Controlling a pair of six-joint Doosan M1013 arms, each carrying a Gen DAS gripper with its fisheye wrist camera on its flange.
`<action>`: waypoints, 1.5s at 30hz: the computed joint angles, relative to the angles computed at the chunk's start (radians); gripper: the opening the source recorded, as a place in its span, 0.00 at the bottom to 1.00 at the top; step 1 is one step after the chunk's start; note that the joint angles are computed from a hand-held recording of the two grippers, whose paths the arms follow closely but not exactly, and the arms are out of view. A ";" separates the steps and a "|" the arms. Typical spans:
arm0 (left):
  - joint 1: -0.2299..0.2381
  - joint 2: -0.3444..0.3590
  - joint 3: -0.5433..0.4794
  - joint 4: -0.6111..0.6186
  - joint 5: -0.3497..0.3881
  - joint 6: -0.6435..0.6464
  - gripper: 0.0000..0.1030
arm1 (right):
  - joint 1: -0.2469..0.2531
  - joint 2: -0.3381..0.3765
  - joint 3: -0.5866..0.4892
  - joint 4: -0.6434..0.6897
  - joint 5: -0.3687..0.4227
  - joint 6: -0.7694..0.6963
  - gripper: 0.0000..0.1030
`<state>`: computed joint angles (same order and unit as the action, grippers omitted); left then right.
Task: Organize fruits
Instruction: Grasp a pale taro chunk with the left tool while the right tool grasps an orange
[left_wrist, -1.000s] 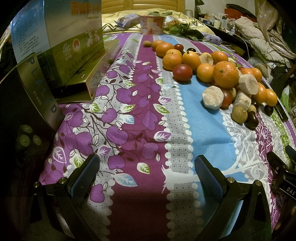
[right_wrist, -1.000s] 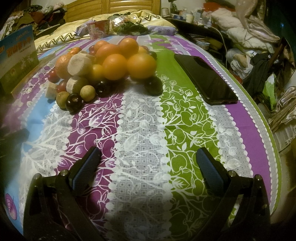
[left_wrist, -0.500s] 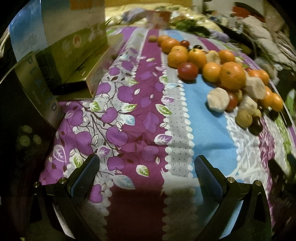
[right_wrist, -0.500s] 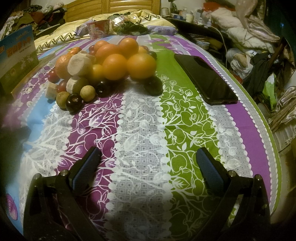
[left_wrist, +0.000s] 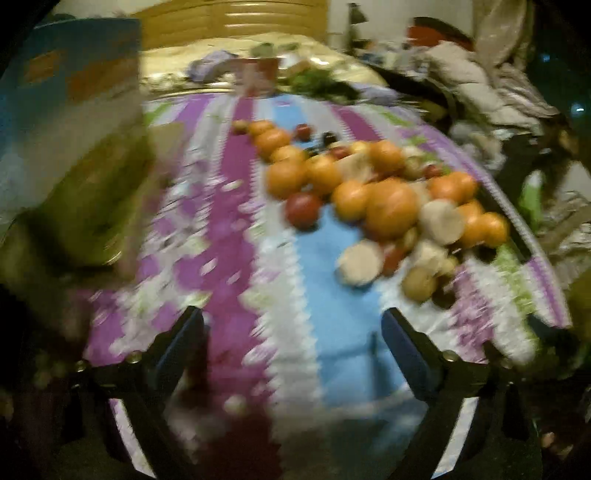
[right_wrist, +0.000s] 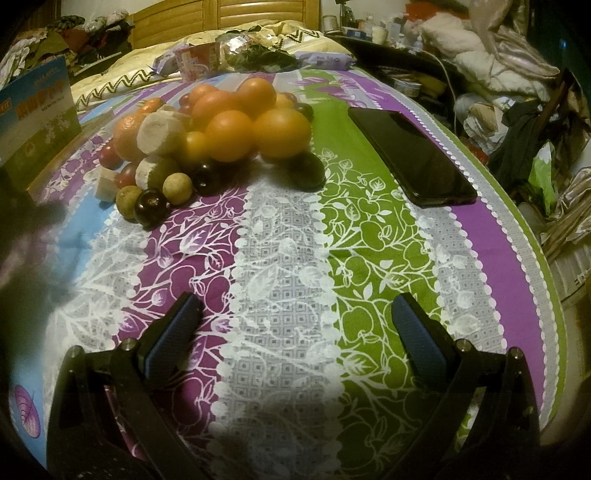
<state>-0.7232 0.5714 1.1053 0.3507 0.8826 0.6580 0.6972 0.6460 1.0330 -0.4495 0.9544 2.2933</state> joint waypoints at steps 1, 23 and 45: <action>0.017 0.004 -0.005 -0.094 -0.030 0.054 0.66 | 0.000 0.000 0.000 0.000 0.000 0.000 1.00; 0.030 0.024 -0.024 -0.136 -0.127 0.083 0.30 | -0.043 -0.049 0.057 0.179 -0.142 -0.101 0.75; 0.016 0.000 0.027 -0.079 -0.111 0.026 0.30 | -0.070 0.098 -0.219 0.151 0.020 -0.499 0.34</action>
